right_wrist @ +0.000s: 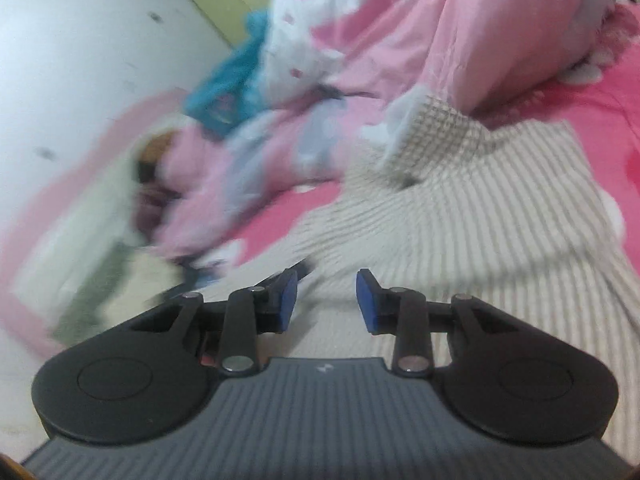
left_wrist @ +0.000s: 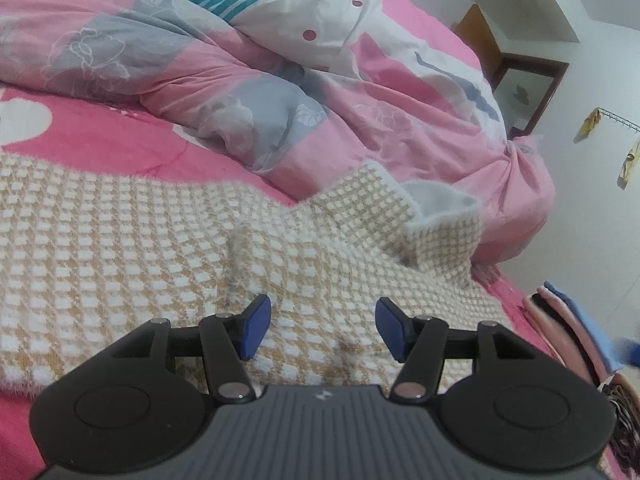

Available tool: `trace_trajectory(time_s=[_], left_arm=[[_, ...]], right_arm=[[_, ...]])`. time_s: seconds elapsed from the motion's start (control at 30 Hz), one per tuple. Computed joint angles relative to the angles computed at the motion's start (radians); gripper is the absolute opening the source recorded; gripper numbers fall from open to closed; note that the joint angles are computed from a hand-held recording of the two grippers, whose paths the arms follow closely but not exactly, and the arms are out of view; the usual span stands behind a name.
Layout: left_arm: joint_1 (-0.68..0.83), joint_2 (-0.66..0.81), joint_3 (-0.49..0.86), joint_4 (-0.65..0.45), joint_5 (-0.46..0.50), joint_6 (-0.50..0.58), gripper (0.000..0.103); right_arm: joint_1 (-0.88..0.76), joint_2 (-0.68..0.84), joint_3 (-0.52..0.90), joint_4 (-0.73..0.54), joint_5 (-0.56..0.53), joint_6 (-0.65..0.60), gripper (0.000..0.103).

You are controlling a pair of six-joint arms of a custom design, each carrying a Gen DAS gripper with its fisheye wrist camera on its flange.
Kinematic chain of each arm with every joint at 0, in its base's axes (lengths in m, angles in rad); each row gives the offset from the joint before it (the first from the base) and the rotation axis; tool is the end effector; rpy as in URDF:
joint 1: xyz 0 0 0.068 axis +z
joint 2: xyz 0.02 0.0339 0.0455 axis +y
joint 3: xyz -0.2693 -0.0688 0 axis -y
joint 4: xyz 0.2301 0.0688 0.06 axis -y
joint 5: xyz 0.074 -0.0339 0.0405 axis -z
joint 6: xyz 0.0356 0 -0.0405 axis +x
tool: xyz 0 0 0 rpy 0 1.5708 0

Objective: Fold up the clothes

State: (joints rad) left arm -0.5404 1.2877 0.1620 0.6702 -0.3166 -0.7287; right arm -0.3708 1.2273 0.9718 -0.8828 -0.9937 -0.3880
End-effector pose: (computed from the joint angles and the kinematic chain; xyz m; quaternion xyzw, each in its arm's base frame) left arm 0.1728 -0.0907 0.1428 -0.1618 0.8263 -0.2021 0.5001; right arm 0.2030 -0.0469 0.2821 -0.1097 0.8577 0.3626 0.3476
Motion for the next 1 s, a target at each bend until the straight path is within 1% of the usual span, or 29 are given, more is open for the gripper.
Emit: trace_trajectory(time_s=[0.03, 0.07, 0.1, 0.17, 0.23, 0.27, 0.33, 0.37, 0.43, 0.47, 0.5, 0.53, 0.57, 0.63, 0.67, 0.73, 0.77, 0.8, 0.83, 0.87, 0.9, 0.97, 1.0], left_arm=[[-0.003, -0.001, 0.002, -0.005, -0.004, 0.001, 0.059], [-0.007, -0.004, 0.006, -0.016, -0.009, 0.003, 0.059], [-0.01, -0.008, 0.009, -0.027, -0.014, 0.005, 0.059], [-0.021, -0.017, 0.021, -0.059, -0.029, 0.01, 0.059], [-0.051, -0.026, 0.049, -0.126, -0.072, 0.02, 0.059], [-0.071, -0.03, 0.068, -0.168, -0.103, 0.026, 0.059], [-0.15, -0.032, 0.14, -0.311, -0.225, 0.041, 0.06], [-0.186, -0.028, 0.174, -0.372, -0.282, 0.046, 0.061], [-0.246, -0.021, 0.218, -0.431, -0.381, 0.064, 0.066], [-0.261, -0.017, 0.239, -0.447, -0.409, 0.082, 0.068], [-0.262, -0.011, 0.263, -0.464, -0.415, 0.101, 0.068], [-0.259, 0.003, 0.296, -0.49, -0.414, 0.121, 0.068], [-0.246, 0.026, 0.337, -0.518, -0.403, 0.15, 0.068], [-0.219, 0.101, 0.435, -0.589, -0.395, 0.21, 0.068], [-0.206, 0.162, 0.495, -0.643, -0.415, 0.222, 0.068], [-0.173, 0.285, 0.593, -0.736, -0.436, 0.216, 0.068], [-0.151, 0.329, 0.607, -0.751, -0.419, 0.204, 0.075], [-0.139, 0.34, 0.574, -0.698, -0.407, 0.199, 0.078], [-0.127, 0.345, 0.547, -0.657, -0.394, 0.191, 0.078], [-0.116, 0.327, 0.538, -0.656, -0.374, 0.176, 0.08], [-0.107, 0.313, 0.531, -0.657, -0.358, 0.16, 0.081], [-0.1, 0.306, 0.51, -0.636, -0.35, 0.134, 0.086], [-0.097, 0.303, 0.495, -0.616, -0.346, 0.126, 0.086]], right_arm=[[0.122, -0.006, -0.072, 0.237, 0.099, 0.185, 0.032], [0.214, 0.012, -0.144, 0.425, 0.195, 0.282, 0.032], [0.3, 0.052, -0.198, 0.588, 0.292, 0.35, 0.032], [0.439, 0.171, -0.269, 0.859, 0.469, 0.42, 0.032], [0.494, 0.248, -0.386, 1.1, 0.547, 0.404, 0.032], [0.511, 0.284, -0.425, 1.195, 0.57, 0.396, 0.035], [0.485, 0.255, -0.435, 1.191, 0.512, 0.392, 0.041], [0.469, 0.246, -0.438, 1.189, 0.481, 0.391, 0.041], [0.411, 0.272, -0.423, 1.181, 0.386, 0.422, 0.041], [0.377, 0.287, -0.407, 1.167, 0.332, 0.443, 0.041], [0.338, 0.289, -0.385, 1.13, 0.282, 0.458, 0.041], [0.303, 0.281, -0.364, 1.095, 0.256, 0.467, 0.041], [0.27, 0.276, -0.342, 1.065, 0.237, 0.478, 0.041], [0.198, 0.266, -0.3, 1.044, 0.213, 0.504, 0.041], [0.162, 0.259, -0.284, 1.039, 0.213, 0.493, 0.041], [0.121, 0.253, -0.269, 1.049, 0.281, 0.456, 0.041], [0.117, 0.268, -0.256, 1.044, 0.337, 0.42, 0.041], [0.124, 0.304, -0.237, 1.029, 0.4, 0.373, 0.041], [0.14, 0.363, -0.21, 1.008, 0.471, 0.319, 0.041], [0.151, 0.415, -0.194, 1.01, 0.52, 0.281, 0.041], [0.145, 0.437, -0.209, 1.055, 0.503, 0.274, 0.041], [0.16, 0.403, -0.194, 1.01, 0.528, 0.275, 0.041], [0.167, 0.387, -0.195, 1.003, 0.544, 0.274, 0.041]])
